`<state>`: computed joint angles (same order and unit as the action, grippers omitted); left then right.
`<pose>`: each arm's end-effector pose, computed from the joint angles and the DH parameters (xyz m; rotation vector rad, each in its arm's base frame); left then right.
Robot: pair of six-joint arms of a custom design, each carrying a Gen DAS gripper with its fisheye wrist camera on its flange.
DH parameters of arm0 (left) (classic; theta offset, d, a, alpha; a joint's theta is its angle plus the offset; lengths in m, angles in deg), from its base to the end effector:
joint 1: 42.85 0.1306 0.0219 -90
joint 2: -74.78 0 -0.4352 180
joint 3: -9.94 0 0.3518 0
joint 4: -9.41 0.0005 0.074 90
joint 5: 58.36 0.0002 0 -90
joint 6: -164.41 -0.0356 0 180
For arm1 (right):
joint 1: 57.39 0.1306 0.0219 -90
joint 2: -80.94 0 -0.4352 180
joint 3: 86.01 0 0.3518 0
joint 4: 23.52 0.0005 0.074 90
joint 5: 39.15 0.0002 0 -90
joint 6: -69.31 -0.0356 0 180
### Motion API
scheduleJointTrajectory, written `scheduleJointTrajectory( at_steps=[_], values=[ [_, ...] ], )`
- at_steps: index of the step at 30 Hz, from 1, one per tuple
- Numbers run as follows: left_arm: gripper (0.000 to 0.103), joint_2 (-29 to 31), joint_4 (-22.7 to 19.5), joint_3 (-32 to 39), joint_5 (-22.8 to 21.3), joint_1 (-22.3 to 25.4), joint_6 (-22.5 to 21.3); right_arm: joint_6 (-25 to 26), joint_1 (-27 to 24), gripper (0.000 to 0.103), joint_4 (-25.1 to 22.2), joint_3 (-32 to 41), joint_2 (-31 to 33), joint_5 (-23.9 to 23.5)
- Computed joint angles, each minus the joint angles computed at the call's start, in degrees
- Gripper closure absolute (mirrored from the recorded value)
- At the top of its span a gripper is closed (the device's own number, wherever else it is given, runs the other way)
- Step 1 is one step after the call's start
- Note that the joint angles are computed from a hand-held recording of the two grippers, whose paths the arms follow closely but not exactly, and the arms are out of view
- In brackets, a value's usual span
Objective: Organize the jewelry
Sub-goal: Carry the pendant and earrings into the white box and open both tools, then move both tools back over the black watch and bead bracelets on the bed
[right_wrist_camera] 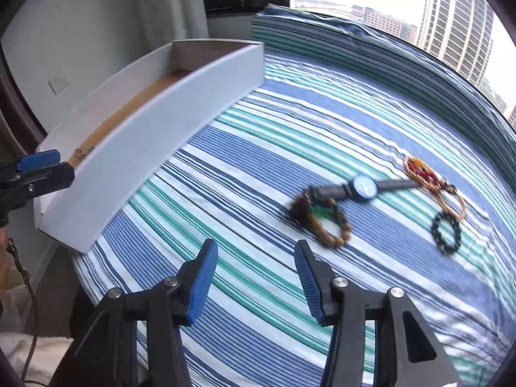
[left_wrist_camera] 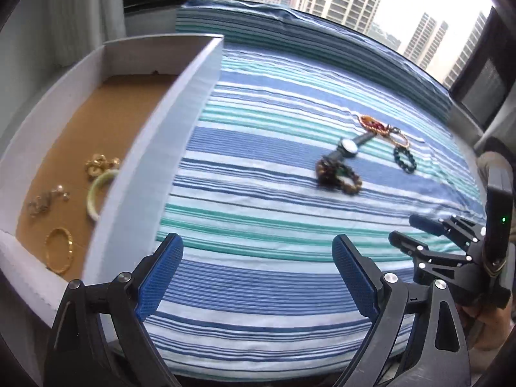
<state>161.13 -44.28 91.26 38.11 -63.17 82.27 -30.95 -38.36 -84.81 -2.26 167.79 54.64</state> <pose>0.3747 -0.1436 0.4405 0.3256 2.6007 -0.3223 0.3757 0.1266 0.4473 -0.1856 2.6856 0.0685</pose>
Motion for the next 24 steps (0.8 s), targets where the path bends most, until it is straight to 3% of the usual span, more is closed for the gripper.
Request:
scheduleJointTrajectory(
  at_steps=[4, 9, 17, 24],
  values=[
    [0.009, 3.7, 4.9, -3.5, -0.7, -8.2, 4.4, -2.6, -8.0, 0.053, -0.4, -10.7, -7.5, 3.5],
    [0.009, 7.0, 6.5, -4.6, -3.8, -14.8, 5.4, -2.1, -16.9, 0.053, -0.4, -16.8, -12.7, 4.0],
    [0.004, 8.5, 7.2, -5.2, -12.3, -19.3, 3.7, -1.9, -19.2, 0.052, 3.7, -19.7, -14.0, 4.2],
    [0.001, 8.1, 8.0, -6.0, -12.3, -19.2, 3.9, -1.3, -19.6, 0.051, 5.8, -20.3, -14.3, 3.5]
  ],
)
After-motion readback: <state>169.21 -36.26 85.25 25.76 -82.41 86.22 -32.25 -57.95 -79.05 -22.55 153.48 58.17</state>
